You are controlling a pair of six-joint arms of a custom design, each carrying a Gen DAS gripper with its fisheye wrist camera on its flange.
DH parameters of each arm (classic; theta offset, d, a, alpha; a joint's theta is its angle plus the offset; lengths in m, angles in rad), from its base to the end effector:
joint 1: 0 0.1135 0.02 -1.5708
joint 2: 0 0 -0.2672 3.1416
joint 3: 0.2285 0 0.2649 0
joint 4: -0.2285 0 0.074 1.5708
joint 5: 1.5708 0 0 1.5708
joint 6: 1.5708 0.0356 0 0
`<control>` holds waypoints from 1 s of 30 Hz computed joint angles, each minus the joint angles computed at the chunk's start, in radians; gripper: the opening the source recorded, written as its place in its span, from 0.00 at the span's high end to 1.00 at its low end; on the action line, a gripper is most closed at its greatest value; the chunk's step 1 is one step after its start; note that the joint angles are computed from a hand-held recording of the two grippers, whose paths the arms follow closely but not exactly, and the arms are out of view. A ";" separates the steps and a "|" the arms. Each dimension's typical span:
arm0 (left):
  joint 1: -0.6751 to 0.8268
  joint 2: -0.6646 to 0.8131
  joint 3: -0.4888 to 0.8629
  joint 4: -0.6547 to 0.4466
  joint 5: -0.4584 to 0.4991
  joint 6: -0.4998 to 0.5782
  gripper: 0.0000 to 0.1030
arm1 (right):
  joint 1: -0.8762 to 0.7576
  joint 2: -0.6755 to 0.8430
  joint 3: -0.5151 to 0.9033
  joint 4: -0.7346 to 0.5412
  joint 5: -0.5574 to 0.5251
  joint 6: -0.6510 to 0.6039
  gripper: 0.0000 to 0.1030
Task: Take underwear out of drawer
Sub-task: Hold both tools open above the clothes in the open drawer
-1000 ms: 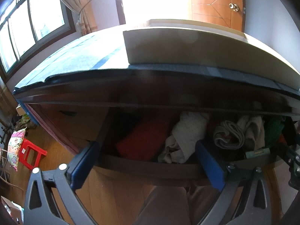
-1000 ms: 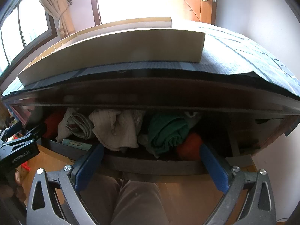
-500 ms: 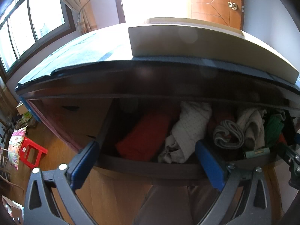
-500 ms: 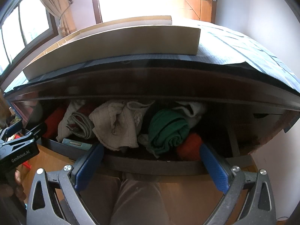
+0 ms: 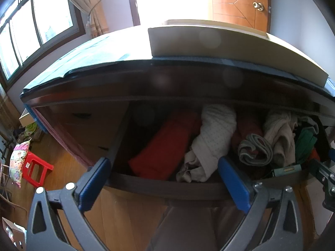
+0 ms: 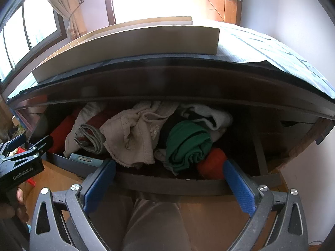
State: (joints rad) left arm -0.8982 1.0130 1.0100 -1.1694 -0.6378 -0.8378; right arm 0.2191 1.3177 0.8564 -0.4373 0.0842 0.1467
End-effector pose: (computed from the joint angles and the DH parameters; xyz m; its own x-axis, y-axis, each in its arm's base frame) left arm 0.1266 -0.1249 0.3049 -0.7443 -0.0239 -0.6674 -0.1025 0.9916 0.0789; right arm 0.2730 0.0577 0.2254 -0.7797 -0.0244 -0.6256 -0.0520 0.9983 0.0259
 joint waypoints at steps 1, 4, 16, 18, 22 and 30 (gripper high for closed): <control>-0.008 -0.006 -0.004 -0.007 -0.003 -0.009 0.00 | 0.000 -0.002 -0.001 -0.002 0.000 0.000 0.00; -0.034 -0.018 -0.010 -0.027 -0.013 -0.035 0.00 | 0.000 -0.021 -0.014 -0.008 -0.002 -0.003 0.00; -0.051 -0.021 0.008 -0.070 -0.016 -0.062 0.00 | 0.004 -0.076 -0.046 -0.036 -0.006 -0.004 0.00; -0.054 -0.018 0.011 -0.072 -0.017 -0.066 0.00 | 0.005 -0.086 -0.051 -0.040 -0.006 -0.005 0.00; -0.069 -0.021 0.013 -0.086 -0.020 -0.080 0.00 | 0.006 -0.100 -0.059 -0.047 -0.009 -0.008 0.00; -0.087 -0.029 0.013 -0.106 -0.012 -0.094 0.00 | 0.000 -0.101 -0.052 -0.069 -0.019 -0.016 0.00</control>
State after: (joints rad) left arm -0.9849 0.9842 1.0234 -1.2758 -0.6496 -0.9316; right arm 0.2196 1.2171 0.8049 -0.5059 0.0656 0.1304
